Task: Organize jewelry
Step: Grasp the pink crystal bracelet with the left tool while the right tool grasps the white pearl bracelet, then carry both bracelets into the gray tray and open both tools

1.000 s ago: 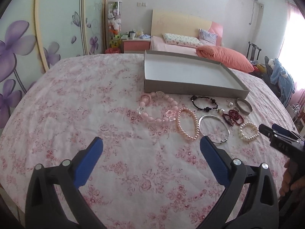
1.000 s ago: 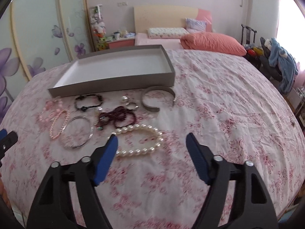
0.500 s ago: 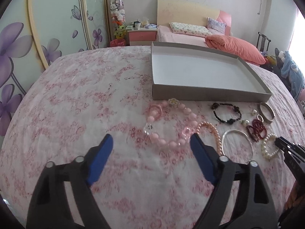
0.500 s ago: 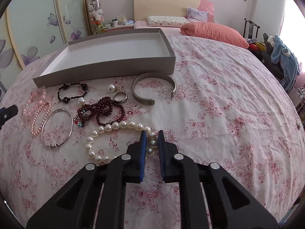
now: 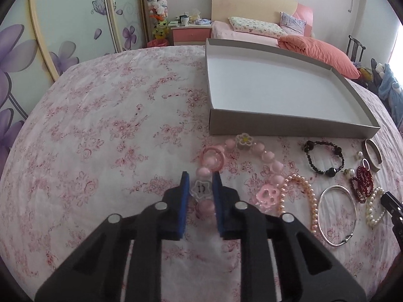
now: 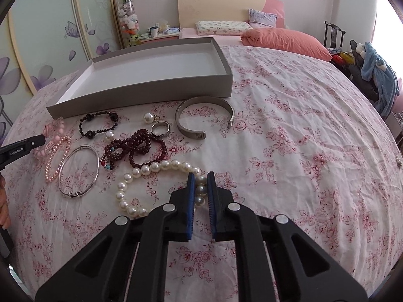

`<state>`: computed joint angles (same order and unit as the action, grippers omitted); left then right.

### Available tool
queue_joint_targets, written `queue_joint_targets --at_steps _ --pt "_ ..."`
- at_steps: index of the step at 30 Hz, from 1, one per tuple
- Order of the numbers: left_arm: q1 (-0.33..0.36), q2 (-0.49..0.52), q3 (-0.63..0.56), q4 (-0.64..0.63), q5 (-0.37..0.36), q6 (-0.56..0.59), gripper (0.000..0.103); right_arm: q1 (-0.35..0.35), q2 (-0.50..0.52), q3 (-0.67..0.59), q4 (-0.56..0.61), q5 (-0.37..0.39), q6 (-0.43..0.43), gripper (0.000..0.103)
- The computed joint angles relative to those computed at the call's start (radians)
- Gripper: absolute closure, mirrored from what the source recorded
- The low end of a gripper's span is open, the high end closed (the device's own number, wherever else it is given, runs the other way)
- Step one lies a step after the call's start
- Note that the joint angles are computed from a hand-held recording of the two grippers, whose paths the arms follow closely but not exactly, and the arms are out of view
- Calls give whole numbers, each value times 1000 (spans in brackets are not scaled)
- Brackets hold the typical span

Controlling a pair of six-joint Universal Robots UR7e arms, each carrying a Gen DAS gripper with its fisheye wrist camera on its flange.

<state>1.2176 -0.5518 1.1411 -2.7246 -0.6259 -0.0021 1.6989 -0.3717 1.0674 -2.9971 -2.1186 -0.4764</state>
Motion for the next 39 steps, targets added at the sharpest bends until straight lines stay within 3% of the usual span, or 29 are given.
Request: queue_joint_targets --at_steps 6,19,27,39 --pt "-5 -27 47 -52 -24 -4 84 -5 -32 41 -50 79 11 93" --pt "-59 -116 223 -354 -147 93 84 9 -93 128 -157 271 -17 93" --pt "-85 -132 268 -453 -175 157 84 15 -103 148 -167 291 -24 93" --pt "-109 -122 264 -514 -159 212 85 24 -100 139 -178 314 -36 93"
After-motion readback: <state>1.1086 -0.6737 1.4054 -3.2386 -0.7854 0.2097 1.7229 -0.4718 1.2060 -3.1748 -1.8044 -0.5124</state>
